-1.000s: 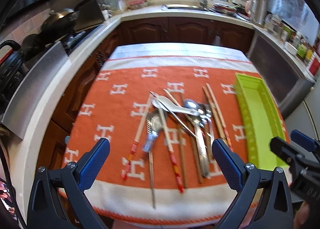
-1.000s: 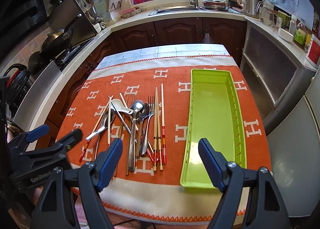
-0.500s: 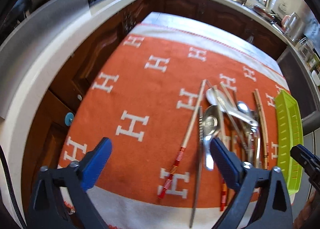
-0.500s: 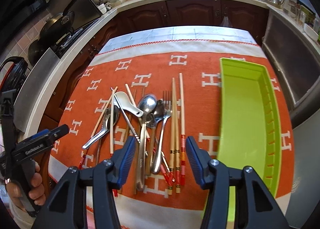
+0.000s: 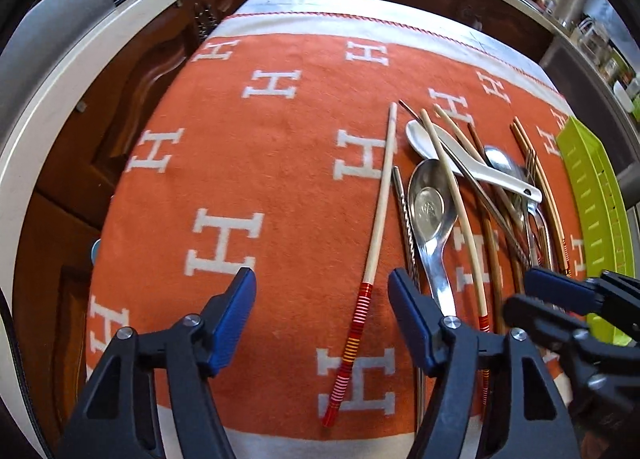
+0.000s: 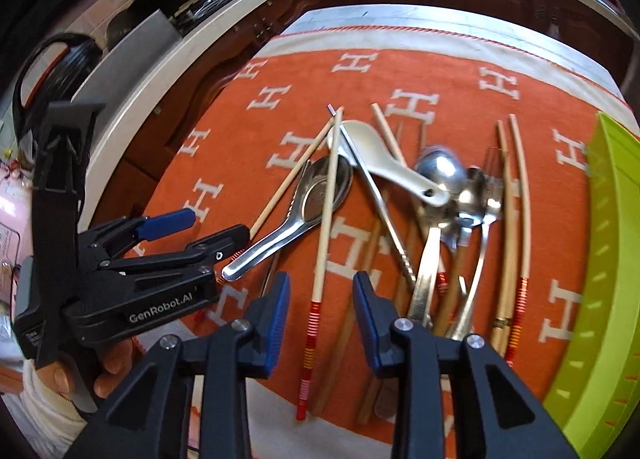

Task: Organize utensils
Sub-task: 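Lower the right tool onto the pile and grasp a red-banded chopstick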

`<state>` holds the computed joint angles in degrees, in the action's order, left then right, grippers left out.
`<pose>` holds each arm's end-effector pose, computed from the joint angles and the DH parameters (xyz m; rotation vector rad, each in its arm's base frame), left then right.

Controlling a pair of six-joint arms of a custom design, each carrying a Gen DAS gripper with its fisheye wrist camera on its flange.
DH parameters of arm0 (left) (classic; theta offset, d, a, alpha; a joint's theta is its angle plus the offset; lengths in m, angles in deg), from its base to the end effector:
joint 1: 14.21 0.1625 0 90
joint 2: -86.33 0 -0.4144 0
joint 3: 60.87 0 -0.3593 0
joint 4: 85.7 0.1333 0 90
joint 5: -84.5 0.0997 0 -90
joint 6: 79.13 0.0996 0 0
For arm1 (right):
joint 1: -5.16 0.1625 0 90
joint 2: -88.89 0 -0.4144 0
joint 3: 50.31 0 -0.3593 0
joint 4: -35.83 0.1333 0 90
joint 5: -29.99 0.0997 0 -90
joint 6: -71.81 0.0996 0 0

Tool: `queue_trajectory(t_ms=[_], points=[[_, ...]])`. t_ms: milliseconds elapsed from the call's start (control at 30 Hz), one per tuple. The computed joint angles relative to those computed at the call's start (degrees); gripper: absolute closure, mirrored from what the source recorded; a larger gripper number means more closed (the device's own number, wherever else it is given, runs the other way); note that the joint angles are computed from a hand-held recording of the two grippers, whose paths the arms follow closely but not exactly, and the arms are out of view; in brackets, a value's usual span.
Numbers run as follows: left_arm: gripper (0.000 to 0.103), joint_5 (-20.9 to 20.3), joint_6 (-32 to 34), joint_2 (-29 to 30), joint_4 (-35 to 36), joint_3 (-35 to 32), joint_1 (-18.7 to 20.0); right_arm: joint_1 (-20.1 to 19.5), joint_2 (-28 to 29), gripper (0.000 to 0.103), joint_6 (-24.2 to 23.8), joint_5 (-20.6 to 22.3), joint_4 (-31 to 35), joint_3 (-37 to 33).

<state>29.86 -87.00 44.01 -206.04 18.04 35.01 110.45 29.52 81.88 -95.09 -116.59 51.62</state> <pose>-0.3029 -0.6435 0.1357 0.7583 2.4122 -0.2062 0.2309 -0.5560 0.2333 -0.0249 -2.5563 0.6131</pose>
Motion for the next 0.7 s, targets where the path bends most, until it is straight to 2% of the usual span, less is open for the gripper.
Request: queue_trajectory(t_ms=[167, 233, 400, 433, 467, 500, 533, 700], points=[[0.048, -1.01, 0.48, 0.92, 0.49, -0.98, 0.42, -0.46, 2.78, 0.076, -2.02, -0.50, 0.45, -1.45], [0.051, -1.65, 0.14, 1.23, 1.08, -1.33, 0.75, -0.51, 3.86, 0.081, -2.59, -0.81, 1.17, -2.07], [0.055, 0.78, 2.31, 1.60, -2.89, 0.57, 0.17, -0.38, 4.95, 0.095, -3.23, -1.66, 0.34, -2.19], [0.062, 1.65, 2.87, 1.62, -3.88, 1.20, -0.11, -0.48, 4.88, 0.096, -3.07, -1.35, 0.01, -2.03], [0.079, 1.68, 3.30, 1.41, -4.54, 1.71, -0.27, -0.62, 4.81, 0.097, -2.94, -1.09, -0.19, -1.88], [0.089, 1.27, 3.45, 1.27, -4.69, 1.84, -0.31, -0.73, 4.59, 0.097, -2.66, -0.54, -0.35, -1.66], [0.096, 0.71, 2.93, 1.38, -4.14, 1.48, -0.28, -0.80, 4.45, 0.097, -2.54, -0.08, -0.53, -1.51], [0.100, 0.53, 0.50, 1.03, -3.61, 1.41, -0.20, -0.53, 3.09, 0.097, -2.36, 0.94, -1.84, -0.12]])
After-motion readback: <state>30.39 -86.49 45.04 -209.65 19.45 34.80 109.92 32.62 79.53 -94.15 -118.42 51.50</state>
